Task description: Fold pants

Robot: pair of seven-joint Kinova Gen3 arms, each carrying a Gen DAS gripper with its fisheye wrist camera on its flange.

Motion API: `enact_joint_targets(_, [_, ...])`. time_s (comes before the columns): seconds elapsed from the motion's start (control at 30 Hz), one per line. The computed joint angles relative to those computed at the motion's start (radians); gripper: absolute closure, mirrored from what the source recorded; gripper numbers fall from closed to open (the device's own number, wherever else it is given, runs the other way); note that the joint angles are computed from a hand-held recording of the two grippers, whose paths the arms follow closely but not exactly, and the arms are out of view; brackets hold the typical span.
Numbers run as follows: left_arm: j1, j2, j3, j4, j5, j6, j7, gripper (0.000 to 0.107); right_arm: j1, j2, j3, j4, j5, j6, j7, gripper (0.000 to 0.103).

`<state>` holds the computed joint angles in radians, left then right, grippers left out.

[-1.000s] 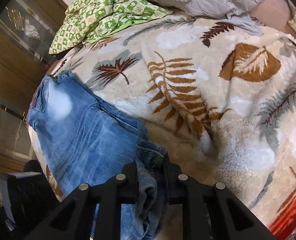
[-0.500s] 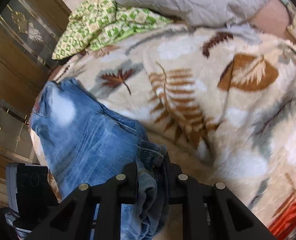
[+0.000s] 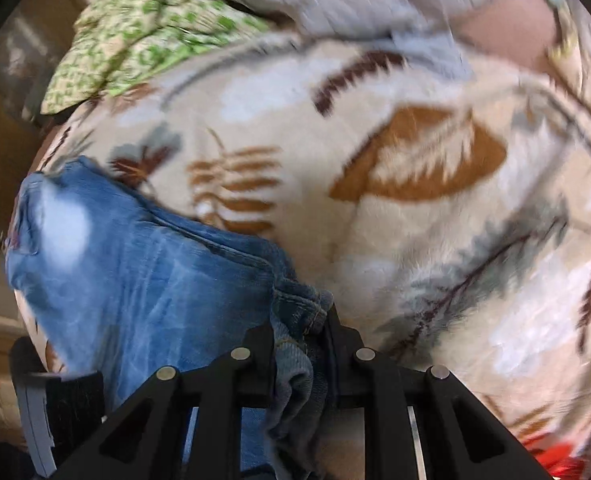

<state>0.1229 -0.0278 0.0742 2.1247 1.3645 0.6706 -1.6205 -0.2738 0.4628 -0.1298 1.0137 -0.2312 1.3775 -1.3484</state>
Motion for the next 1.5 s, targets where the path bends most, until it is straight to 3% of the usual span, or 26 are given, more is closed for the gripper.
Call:
enact_joint_targets(0.07, [-0.001, 0.006, 0.001, -0.009, -0.003, 0.001, -0.005, 0.099, 0.018, 0.003, -0.005, 0.032, -0.014, -0.037, -0.012, 0.073])
enact_joint_targets(0.13, [0.0, 0.011, 0.001, -0.035, -0.049, 0.009, 0.042, 0.098, 0.067, 0.007, -0.069, 0.035, 0.0, -0.047, -0.024, 0.066])
enact_joint_targets(0.17, [-0.001, 0.006, 0.001, -0.041, -0.063, 0.014, 0.063, 0.088, 0.097, 0.007, -0.115, 0.034, 0.02, -0.048, -0.04, 0.061])
enact_joint_targets(0.2, [0.001, -0.004, 0.004, -0.049, -0.077, 0.017, 0.084, 0.077, 0.123, -0.001, -0.16, 0.034, 0.056, -0.056, -0.067, 0.047])
enact_joint_targets(0.27, [0.002, -0.046, -0.001, -0.063, -0.104, 0.033, 0.103, 0.02, 0.178, -0.029, -0.253, 0.058, 0.13, -0.093, -0.105, 0.037])
enact_joint_targets(0.33, [-0.023, -0.114, 0.008, -0.069, -0.162, 0.038, 0.146, 0.004, 0.232, -0.075, -0.314, 0.09, 0.176, -0.134, -0.139, 0.026])
enact_joint_targets(0.4, [0.005, -0.149, -0.056, -0.093, -0.187, 0.09, 0.123, 0.004, 0.25, -0.119, -0.3, 0.116, 0.18, -0.166, -0.163, 0.022])
enact_joint_targets(0.47, [-0.008, -0.174, -0.096, -0.122, -0.249, 0.172, 0.12, 0.004, 0.25, -0.176, -0.231, 0.16, 0.119, -0.212, -0.155, 0.022])
enact_joint_targets(0.53, [-0.081, -0.229, -0.09, -0.132, -0.325, 0.24, 0.091, 0.004, 0.297, -0.26, -0.207, 0.252, 0.039, -0.286, -0.162, 0.02])
enact_joint_targets(0.6, [-0.172, -0.29, -0.087, -0.143, -0.406, 0.309, 0.043, 0.004, 0.383, -0.34, -0.255, 0.344, -0.023, -0.356, -0.153, 0.019])
enact_joint_targets(0.67, [-0.265, -0.326, -0.046, -0.187, -0.488, 0.374, 0.017, 0.004, 0.473, -0.432, -0.337, 0.437, -0.021, -0.423, -0.167, 0.019])
enact_joint_targets(0.8, [-0.45, -0.357, 0.084, -0.296, -0.65, 0.442, -0.094, 0.004, 0.606, -0.594, -0.513, 0.566, 0.113, -0.529, -0.32, 0.015])
enact_joint_targets(0.87, [-0.543, -0.391, 0.162, -0.333, -0.732, 0.453, -0.171, 0.004, 0.616, -0.651, -0.544, 0.594, 0.174, -0.532, -0.401, 0.011])
enact_joint_targets(0.93, [-0.58, -0.398, 0.217, -0.369, -0.813, 0.437, -0.218, 0.004, 0.554, -0.695, -0.523, 0.619, 0.232, -0.53, -0.483, 0.01])
enact_joint_targets(1.0, [-0.543, -0.38, 0.218, -0.4, -0.892, 0.417, -0.253, 0.004, 0.512, -0.728, -0.528, 0.63, 0.279, -0.507, -0.564, 0.007])
enact_joint_targets(1.2, [-0.267, -0.281, 0.069, -0.512, -1.107, 0.424, -0.29, 0.004, 0.401, -0.77, -0.543, 0.662, 0.39, -0.463, -0.78, 0.006])
enact_joint_targets(1.33, [-0.083, -0.222, -0.035, -0.571, -1.213, 0.431, -0.352, 0.004, 0.442, -0.816, -0.545, 0.709, 0.272, -0.486, -0.798, 0.006])
enact_joint_targets(1.4, [-0.014, -0.197, -0.081, -0.594, -1.236, 0.447, -0.392, 0.004, 0.404, -0.842, -0.482, 0.759, 0.192, -0.52, -0.81, 0.006])
enact_joint_targets(1.5, [-0.018, -0.148, -0.09, -0.643, -1.201, 0.496, -0.48, 0.004, 0.288, -0.877, -0.343, 0.887, 0.07, -0.632, -0.874, 0.006])
